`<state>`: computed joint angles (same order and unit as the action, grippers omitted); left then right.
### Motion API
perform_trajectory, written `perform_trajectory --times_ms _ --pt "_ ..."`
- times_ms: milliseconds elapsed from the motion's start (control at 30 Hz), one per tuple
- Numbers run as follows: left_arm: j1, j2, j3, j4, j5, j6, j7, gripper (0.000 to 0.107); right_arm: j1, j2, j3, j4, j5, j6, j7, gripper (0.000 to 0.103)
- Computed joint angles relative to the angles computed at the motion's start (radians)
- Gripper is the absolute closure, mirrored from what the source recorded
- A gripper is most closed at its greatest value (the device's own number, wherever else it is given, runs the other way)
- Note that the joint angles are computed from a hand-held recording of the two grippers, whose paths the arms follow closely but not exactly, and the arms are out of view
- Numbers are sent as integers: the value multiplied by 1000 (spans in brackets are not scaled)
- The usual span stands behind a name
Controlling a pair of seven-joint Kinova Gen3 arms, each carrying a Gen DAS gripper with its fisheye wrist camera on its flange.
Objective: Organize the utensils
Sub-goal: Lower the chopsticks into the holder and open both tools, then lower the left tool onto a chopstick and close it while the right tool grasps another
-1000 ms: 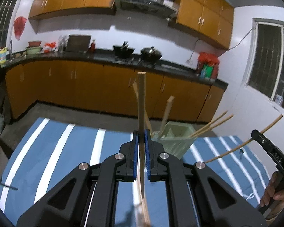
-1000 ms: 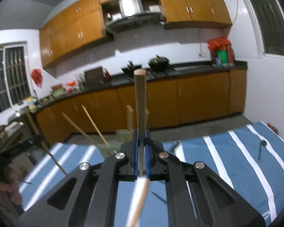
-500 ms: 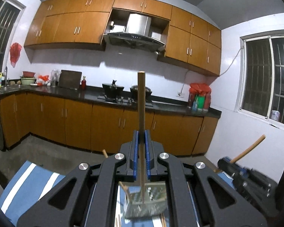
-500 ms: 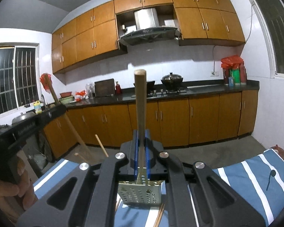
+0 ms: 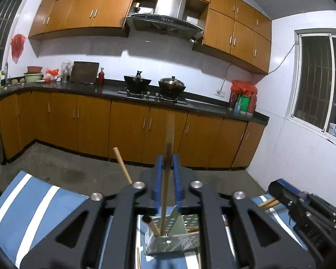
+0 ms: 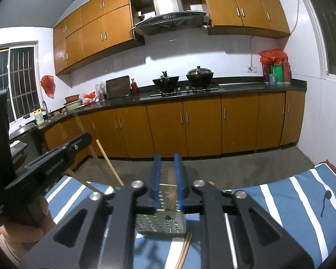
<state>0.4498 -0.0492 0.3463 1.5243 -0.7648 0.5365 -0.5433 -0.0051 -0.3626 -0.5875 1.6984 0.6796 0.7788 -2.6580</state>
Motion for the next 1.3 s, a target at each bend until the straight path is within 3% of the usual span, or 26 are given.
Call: perform_trajectory --times_ms 67,233,400,567,667,733,900,1300 --pt "-8 -24 -6 19 4 -13 8 63 6 -19 -2 8 0 -3 -11 76" --pt "-53 -103 -2 61 89 -33 -52 59 55 -103 -15 33 -36 2 -6 66" --pt "-105 -199 4 141 168 -18 -90 48 93 -178 -9 82 -131 39 45 60" --pt "-169 -254 43 240 225 93 -134 43 98 -183 -15 170 -272 105 85 60" --pt "-182 -240 58 275 281 163 -193 43 51 -135 -24 238 -354 126 86 64" --pt "-170 -223 47 302 352 205 -246 43 7 -93 -26 269 -388 124 77 76" --pt "-153 -195 29 339 466 236 -318 43 -110 -34 7 335 -447 67 10 79" --pt "-100 -153 51 365 521 229 -362 50 -259 45 49 325 -341 85 -80 81"
